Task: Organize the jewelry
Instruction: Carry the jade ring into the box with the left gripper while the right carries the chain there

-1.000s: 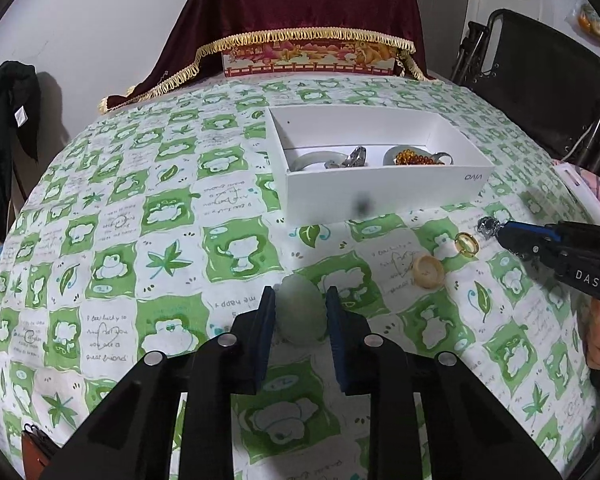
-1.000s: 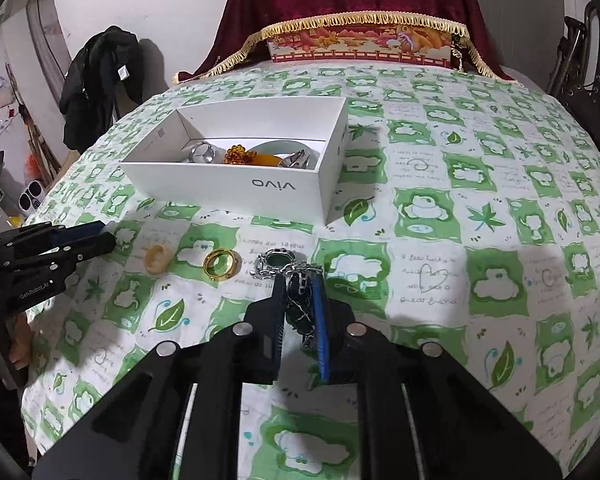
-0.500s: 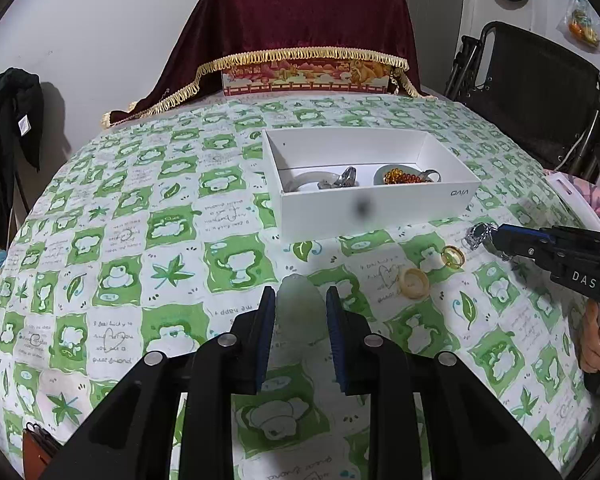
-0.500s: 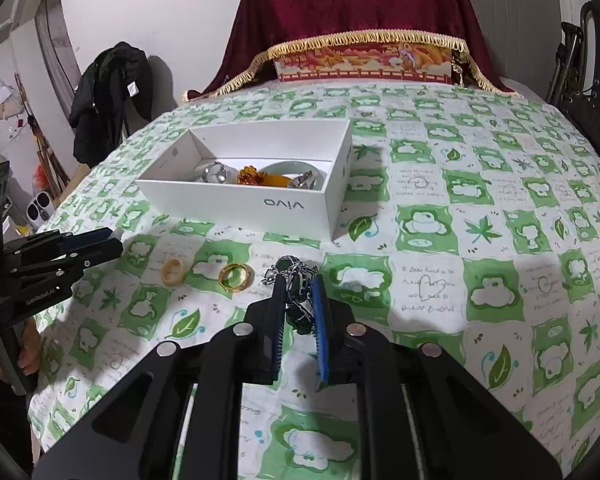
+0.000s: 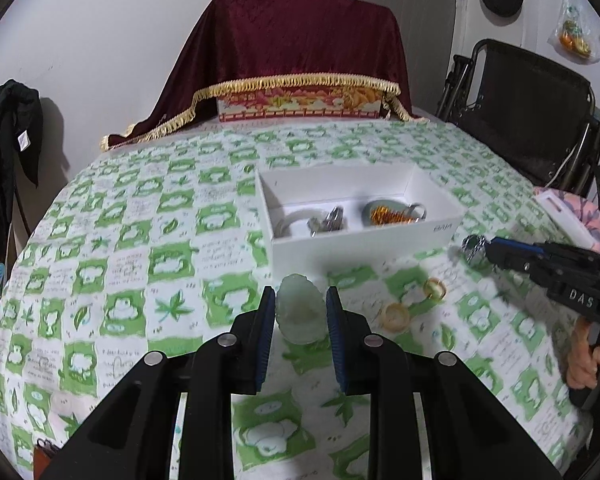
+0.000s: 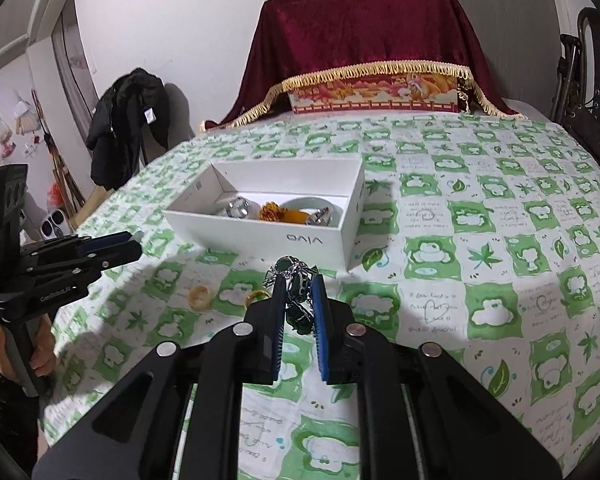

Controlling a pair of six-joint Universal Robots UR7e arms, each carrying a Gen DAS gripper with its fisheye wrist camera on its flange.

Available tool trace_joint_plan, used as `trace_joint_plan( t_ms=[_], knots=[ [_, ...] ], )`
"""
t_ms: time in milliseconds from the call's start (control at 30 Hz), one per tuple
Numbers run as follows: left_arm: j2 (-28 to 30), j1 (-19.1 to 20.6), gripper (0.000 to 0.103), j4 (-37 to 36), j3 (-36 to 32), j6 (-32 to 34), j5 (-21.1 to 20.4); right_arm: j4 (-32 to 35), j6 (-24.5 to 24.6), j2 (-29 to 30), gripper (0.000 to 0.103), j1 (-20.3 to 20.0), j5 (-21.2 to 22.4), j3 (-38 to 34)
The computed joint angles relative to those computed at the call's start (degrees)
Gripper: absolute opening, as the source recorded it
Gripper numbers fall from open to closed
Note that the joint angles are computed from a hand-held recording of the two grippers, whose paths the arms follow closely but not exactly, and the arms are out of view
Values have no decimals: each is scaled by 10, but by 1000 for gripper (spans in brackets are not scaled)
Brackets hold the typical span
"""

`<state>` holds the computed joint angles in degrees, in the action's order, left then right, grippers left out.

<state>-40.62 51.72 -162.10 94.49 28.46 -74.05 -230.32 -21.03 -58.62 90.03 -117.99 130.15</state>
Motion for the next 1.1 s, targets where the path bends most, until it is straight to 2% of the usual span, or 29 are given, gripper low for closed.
trace_joint_plan(
  t_ms=[267, 467, 867, 967, 1100],
  knots=[
    [20, -18, 26, 16, -43, 10, -20, 17, 2, -19, 12, 18, 14, -26],
    [57, -24, 26, 52, -108, 15, -29, 79, -13, -21, 12, 26, 6, -84],
    [127, -12, 26, 129, -206, 3, -8, 198, 23, -5, 12, -13, 11, -150],
    [136, -10, 26, 142, -218, 2, -3, 210, 27, -2, 12, -19, 10, -156],
    [145, -7, 26, 152, -227, -1, -1, 214, 35, -6, 13, -29, 30, -152]
  ],
)
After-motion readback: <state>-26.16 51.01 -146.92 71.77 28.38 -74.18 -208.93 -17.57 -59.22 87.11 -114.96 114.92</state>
